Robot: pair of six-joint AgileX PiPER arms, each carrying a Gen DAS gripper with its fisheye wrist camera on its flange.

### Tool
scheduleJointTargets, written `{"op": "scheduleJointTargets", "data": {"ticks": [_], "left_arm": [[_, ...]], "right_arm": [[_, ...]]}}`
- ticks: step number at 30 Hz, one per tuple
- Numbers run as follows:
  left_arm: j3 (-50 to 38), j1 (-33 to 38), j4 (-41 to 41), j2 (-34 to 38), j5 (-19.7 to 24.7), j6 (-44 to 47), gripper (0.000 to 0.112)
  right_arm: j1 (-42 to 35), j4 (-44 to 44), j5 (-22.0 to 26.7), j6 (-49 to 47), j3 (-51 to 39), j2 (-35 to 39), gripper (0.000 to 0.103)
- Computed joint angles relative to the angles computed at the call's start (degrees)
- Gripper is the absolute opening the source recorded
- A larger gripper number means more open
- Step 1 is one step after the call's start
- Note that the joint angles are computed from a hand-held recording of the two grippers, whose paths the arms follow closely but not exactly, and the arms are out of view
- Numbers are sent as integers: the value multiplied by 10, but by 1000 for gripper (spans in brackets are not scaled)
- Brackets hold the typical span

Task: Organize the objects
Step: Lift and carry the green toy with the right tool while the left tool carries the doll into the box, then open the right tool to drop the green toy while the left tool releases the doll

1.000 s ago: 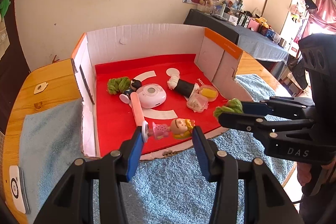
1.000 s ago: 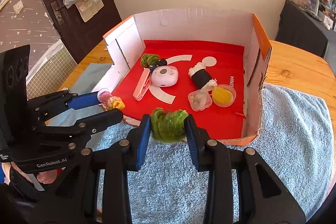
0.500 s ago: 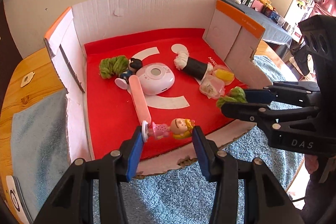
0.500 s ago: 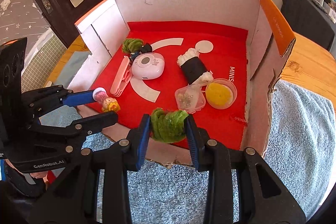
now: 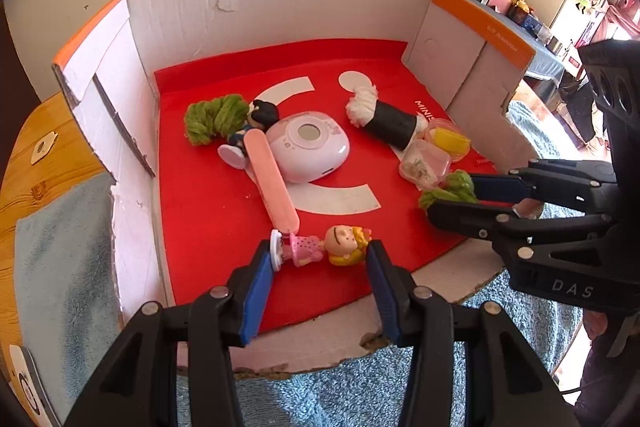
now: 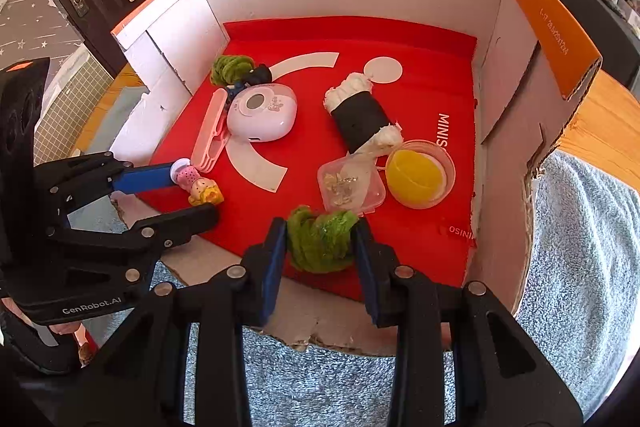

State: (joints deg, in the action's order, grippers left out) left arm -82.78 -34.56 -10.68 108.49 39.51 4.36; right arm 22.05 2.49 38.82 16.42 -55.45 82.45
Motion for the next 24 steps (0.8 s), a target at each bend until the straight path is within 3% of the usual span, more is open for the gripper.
{"op": "scheduleJointTargets", "data": {"ticks": [24], "left_arm": [[14, -4, 28, 6, -56, -49, 49]], "right_arm": [[27, -137, -57, 154, 18, 14, 32]]}}
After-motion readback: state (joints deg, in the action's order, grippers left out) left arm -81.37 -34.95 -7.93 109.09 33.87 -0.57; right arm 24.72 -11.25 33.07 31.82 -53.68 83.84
